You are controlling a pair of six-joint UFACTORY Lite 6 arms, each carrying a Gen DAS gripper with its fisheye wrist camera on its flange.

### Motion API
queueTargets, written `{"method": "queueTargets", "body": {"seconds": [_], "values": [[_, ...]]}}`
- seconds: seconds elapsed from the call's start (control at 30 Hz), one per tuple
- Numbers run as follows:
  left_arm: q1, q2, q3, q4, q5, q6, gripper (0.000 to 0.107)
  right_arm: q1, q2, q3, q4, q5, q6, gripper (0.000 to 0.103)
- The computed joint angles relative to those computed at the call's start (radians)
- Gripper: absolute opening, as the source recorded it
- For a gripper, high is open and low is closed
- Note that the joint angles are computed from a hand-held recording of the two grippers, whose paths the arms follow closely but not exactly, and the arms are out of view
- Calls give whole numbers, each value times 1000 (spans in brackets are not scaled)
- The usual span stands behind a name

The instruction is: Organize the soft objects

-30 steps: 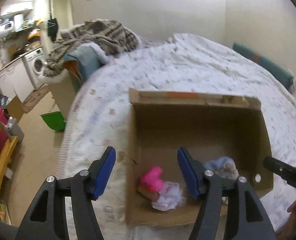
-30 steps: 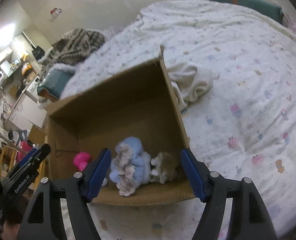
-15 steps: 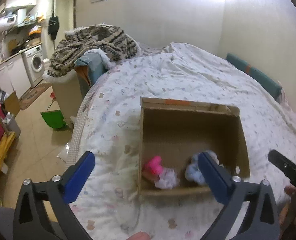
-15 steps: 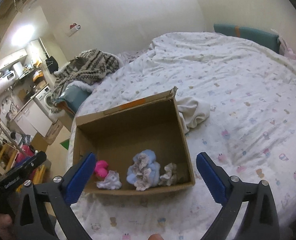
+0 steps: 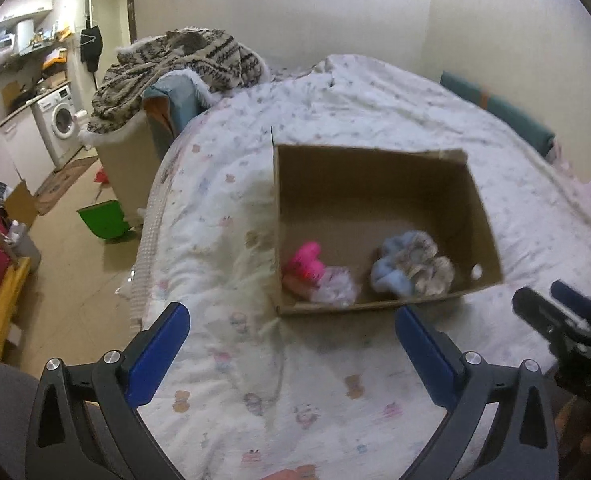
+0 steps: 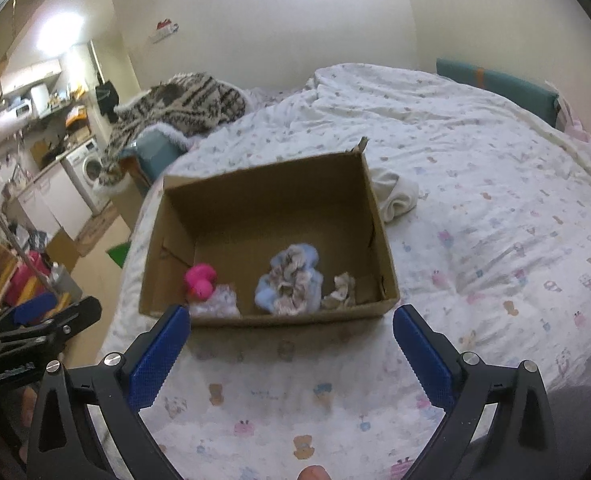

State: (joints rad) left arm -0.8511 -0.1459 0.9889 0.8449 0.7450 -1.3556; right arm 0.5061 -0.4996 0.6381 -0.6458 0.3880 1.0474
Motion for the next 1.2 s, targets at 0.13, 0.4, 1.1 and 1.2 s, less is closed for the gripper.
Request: {"method": "queueTargets", "body": {"seconds": [0.13,0.4,1.1,1.2], "values": [[4,55,6,-27,-8,14,103,23,30,-6,-101,7,97,103],[35,88,10,-75,-56,39,103,4,83,6,-82,-16,86,103],[91,112,19,-163,-120,116,103,-38,103,6,20,-34,2,103],[97,109,16,-166,-122,117,103,-39,106,5,14,-37,5,103]]}}
